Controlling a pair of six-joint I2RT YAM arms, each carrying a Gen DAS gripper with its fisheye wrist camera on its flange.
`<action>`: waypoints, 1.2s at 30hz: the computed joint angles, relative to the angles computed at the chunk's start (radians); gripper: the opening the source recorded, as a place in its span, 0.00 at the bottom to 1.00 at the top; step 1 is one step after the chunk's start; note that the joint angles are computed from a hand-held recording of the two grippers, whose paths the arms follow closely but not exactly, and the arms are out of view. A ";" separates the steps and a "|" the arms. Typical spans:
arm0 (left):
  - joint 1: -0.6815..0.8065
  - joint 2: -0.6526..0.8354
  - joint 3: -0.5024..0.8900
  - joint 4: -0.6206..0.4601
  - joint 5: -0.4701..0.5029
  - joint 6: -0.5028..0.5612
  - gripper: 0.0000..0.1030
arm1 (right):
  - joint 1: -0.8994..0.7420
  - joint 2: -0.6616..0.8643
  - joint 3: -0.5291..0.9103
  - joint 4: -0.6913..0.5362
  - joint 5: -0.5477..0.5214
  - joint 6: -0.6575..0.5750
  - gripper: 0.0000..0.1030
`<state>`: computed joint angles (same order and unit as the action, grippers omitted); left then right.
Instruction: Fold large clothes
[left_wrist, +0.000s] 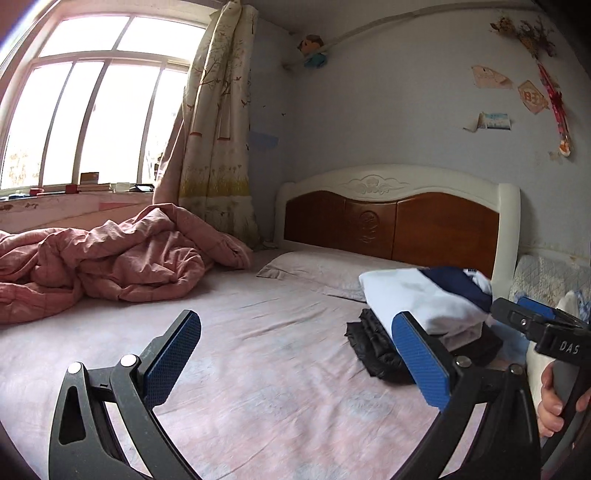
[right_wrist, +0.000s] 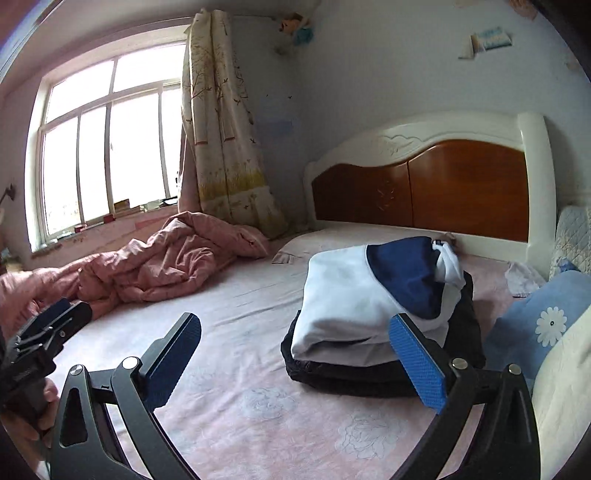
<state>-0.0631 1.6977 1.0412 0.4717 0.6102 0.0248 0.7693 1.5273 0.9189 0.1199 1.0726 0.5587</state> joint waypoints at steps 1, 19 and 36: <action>-0.002 0.008 -0.015 0.009 -0.008 0.023 1.00 | 0.011 0.043 0.017 -0.007 0.017 0.026 1.00; 0.001 0.177 -0.106 0.224 -0.081 0.038 1.00 | 0.063 0.374 0.190 -0.240 0.156 0.332 1.00; -0.042 0.154 -0.154 0.269 -0.162 0.111 1.00 | 0.062 0.388 0.195 -0.254 0.174 0.333 1.00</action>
<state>-0.1047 1.8521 0.8874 0.7402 0.4482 0.1359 0.8313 1.9157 1.1143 -0.1339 1.2462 0.8922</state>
